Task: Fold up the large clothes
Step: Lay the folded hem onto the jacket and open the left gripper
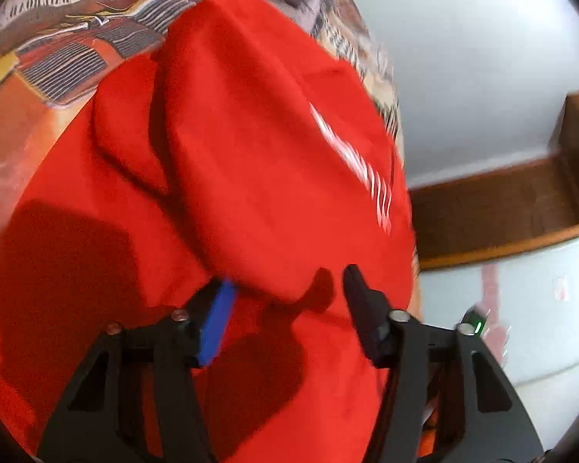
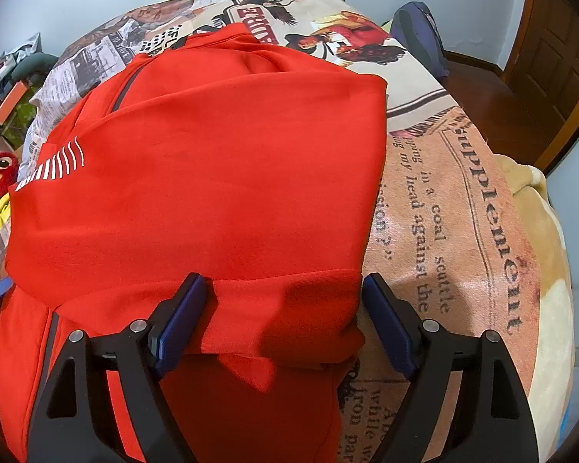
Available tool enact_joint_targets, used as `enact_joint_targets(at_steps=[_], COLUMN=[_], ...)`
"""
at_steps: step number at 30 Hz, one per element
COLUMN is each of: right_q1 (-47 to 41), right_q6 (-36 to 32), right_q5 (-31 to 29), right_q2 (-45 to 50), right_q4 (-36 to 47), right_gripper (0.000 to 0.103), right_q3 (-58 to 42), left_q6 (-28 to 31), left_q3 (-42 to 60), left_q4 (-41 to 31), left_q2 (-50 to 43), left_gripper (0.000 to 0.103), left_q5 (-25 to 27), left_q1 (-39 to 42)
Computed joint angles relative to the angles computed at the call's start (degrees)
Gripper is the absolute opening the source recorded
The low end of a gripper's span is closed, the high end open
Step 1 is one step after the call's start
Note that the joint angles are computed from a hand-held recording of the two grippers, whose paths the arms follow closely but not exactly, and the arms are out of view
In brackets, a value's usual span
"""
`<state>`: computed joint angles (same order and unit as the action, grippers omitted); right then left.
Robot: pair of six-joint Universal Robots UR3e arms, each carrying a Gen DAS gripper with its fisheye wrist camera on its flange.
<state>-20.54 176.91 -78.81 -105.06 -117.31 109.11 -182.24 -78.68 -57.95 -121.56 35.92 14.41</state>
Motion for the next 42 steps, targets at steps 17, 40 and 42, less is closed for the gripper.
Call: enact_joint_targets(at_steps=[17,40,42], right_q1=[0.5,1.5,1.6], right_q6=[-0.7,-0.1,-0.3], right_q5=[1.0,-2.2,-3.7], right_q2=[0.4,2.6,2.7], right_q4=[-1.2,4.1,7.0], right_gripper=[0.094,0.093,0.093], right_q3=[0.8,-4.6,-7.1], left_q6=[-10.0,12.0,13.7], left_q3=[22.2,5.9,7.5], left_q4=[13.3,5.9,5.1], left_q2=[-6.9,11.6,10.9], left_gripper=[0.006,0.042,0.043], left_q5=[16.7,32.9,34.0], left_q1=[-4.7,3.4,1.9])
